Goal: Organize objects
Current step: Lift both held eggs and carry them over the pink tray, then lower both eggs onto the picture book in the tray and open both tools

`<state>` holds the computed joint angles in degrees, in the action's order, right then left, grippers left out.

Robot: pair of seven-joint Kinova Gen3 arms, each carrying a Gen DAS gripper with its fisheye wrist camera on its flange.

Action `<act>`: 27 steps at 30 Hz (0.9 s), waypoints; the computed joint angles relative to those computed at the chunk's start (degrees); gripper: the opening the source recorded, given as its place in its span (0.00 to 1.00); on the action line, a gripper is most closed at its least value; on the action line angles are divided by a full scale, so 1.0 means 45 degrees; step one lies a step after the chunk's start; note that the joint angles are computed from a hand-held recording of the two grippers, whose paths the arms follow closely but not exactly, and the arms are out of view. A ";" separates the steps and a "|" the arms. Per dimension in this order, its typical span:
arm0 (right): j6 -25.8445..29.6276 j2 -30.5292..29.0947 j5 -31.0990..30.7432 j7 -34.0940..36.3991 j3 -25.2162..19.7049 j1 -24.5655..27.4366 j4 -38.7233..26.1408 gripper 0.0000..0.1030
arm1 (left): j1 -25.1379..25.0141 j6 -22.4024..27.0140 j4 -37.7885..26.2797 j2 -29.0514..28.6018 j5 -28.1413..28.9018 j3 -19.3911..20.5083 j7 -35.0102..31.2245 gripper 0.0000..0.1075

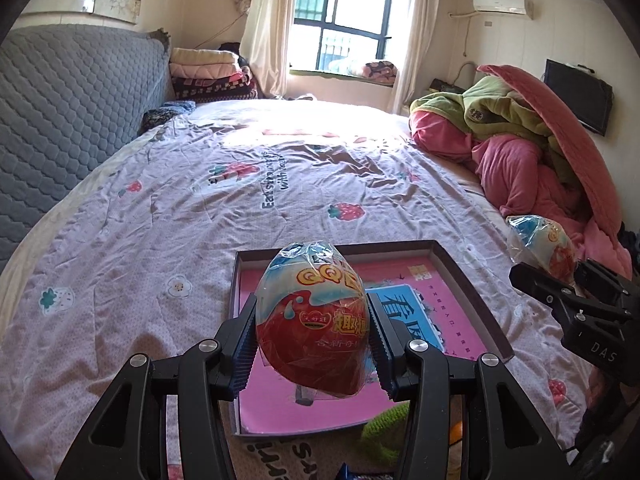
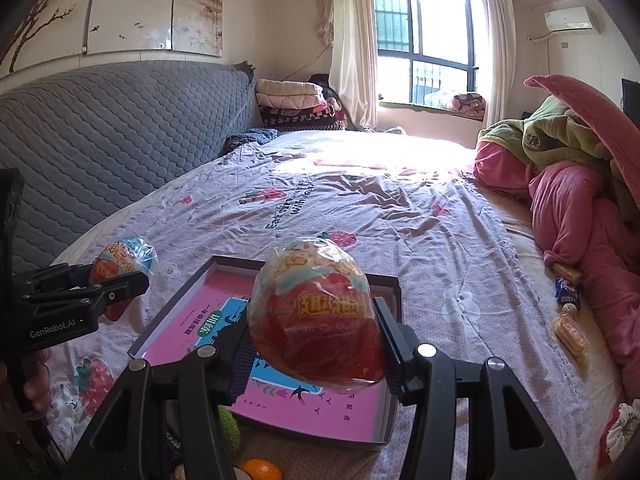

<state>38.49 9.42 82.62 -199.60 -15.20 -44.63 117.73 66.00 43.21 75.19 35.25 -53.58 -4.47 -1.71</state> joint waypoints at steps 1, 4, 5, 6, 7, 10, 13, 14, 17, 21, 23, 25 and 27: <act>-0.0204 0.0066 0.0032 0.0111 0.0072 0.0122 -0.0075 0.52 | -0.0064 -0.0123 -0.0037 0.0086 0.0003 -0.0044 -0.0161 0.48; -0.0430 0.0296 -0.0023 0.0600 0.0236 0.0301 -0.0392 0.52 | -0.0441 -0.0532 -0.0232 0.0334 0.0138 0.0029 -0.0524 0.48; -0.0587 0.0339 0.0072 0.0618 0.0307 0.0374 -0.0451 0.52 | -0.0484 -0.0536 -0.0327 0.0440 0.0232 -0.0020 -0.0622 0.48; -0.0734 0.0381 0.0105 0.0655 0.0365 0.0449 -0.0521 0.52 | -0.0604 -0.0509 -0.0534 0.0573 0.0418 0.0039 -0.0911 0.48; -0.0712 0.0437 0.0270 0.0514 0.0408 0.0443 -0.0551 0.52 | -0.0621 -0.0456 -0.0688 0.0690 0.0550 -0.0018 -0.1037 0.48; -0.0815 0.0576 0.1134 -0.0276 0.0431 0.0508 -0.0365 0.52 | -0.0764 -0.0561 -0.0904 0.0961 0.1017 -0.0114 -0.1386 0.48; -0.0978 0.0857 0.1129 -0.0269 0.0397 0.0678 -0.0352 0.52 | -0.0998 -0.0928 -0.0862 0.1091 0.1704 -0.0093 -0.1663 0.48; -0.1148 0.0928 0.1088 -0.0260 0.0415 0.0764 -0.0343 0.52 | -0.0960 -0.0983 -0.0843 0.1143 0.1843 -0.0176 -0.1685 0.48; -0.1498 0.1110 0.0779 -0.0059 0.0486 0.0910 -0.0335 0.52 | -0.0835 -0.1066 -0.0807 0.1281 0.2125 -0.0407 -0.1712 0.48; -0.1710 0.1406 0.0351 0.0347 0.0623 0.0892 -0.0352 0.52 | -0.0871 -0.1073 -0.0883 0.1469 0.2533 -0.0445 -0.2062 0.48; -0.1924 0.1577 -0.0035 0.0720 0.0711 0.0889 -0.0411 0.52 | -0.0930 -0.1187 -0.0828 0.1489 0.2758 -0.0453 -0.2173 0.48; -0.2055 0.1766 -0.0545 0.1128 0.0846 0.0836 -0.0512 0.52 | -0.1008 -0.1247 -0.0847 0.1548 0.2999 -0.0415 -0.2357 0.48; -0.2462 0.1864 -0.0851 0.1368 0.1065 0.0861 -0.0522 0.52 | -0.1073 -0.1133 -0.0980 0.1651 0.3249 -0.0374 -0.2630 0.48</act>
